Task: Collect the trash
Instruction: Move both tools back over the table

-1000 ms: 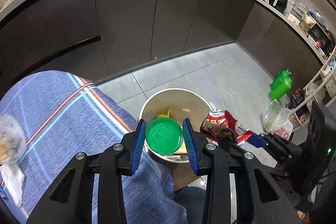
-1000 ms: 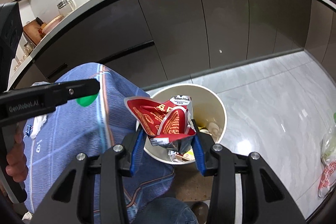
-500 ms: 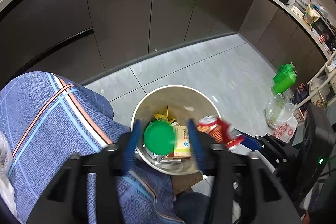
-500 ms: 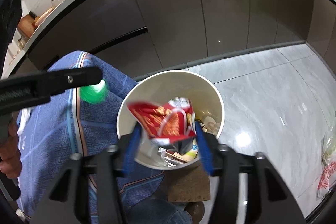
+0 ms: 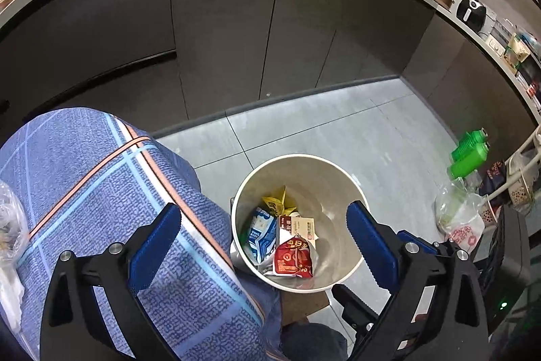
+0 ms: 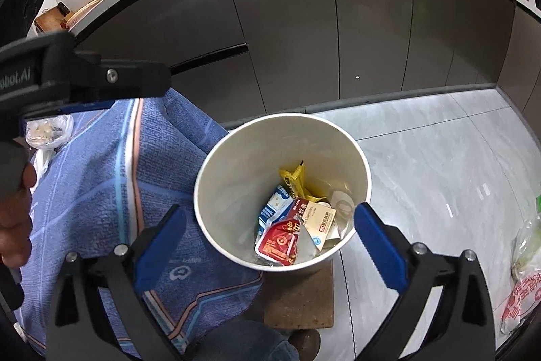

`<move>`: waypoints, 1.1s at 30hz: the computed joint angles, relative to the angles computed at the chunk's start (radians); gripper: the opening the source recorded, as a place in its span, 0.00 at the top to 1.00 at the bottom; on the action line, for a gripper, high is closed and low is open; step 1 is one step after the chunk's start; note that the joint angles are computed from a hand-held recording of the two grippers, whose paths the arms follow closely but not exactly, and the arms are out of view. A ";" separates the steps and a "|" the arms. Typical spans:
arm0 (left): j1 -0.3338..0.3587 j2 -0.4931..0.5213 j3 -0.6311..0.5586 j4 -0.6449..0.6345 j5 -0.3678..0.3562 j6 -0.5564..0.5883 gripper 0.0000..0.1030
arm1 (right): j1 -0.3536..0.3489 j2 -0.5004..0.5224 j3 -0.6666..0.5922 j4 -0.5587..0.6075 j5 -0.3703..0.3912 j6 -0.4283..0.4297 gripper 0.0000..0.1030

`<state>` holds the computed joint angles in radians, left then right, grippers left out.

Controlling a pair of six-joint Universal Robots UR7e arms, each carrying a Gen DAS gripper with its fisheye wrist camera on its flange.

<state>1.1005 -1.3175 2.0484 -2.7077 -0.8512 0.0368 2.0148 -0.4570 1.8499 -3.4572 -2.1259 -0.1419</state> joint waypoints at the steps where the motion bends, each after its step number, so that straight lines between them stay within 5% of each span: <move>1: -0.003 -0.007 0.005 -0.002 0.004 0.001 0.08 | 0.005 -0.002 0.000 0.000 0.000 0.002 0.03; 13: -0.029 -0.163 0.055 0.057 0.001 -0.024 0.08 | 0.074 -0.021 -0.005 -0.009 -0.006 -0.013 0.03; 28: -0.131 -0.497 0.148 0.313 0.214 -0.172 0.08 | 0.212 -0.010 -0.079 0.065 0.047 -0.056 0.03; 33: -0.113 -0.606 0.153 0.395 0.254 -0.228 0.08 | 0.250 0.018 -0.127 0.111 0.067 -0.069 0.03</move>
<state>0.9877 -1.9235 2.2009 -2.3129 -0.5971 -0.1911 2.2648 -0.4385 1.7229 -3.3458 -2.0592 -0.2113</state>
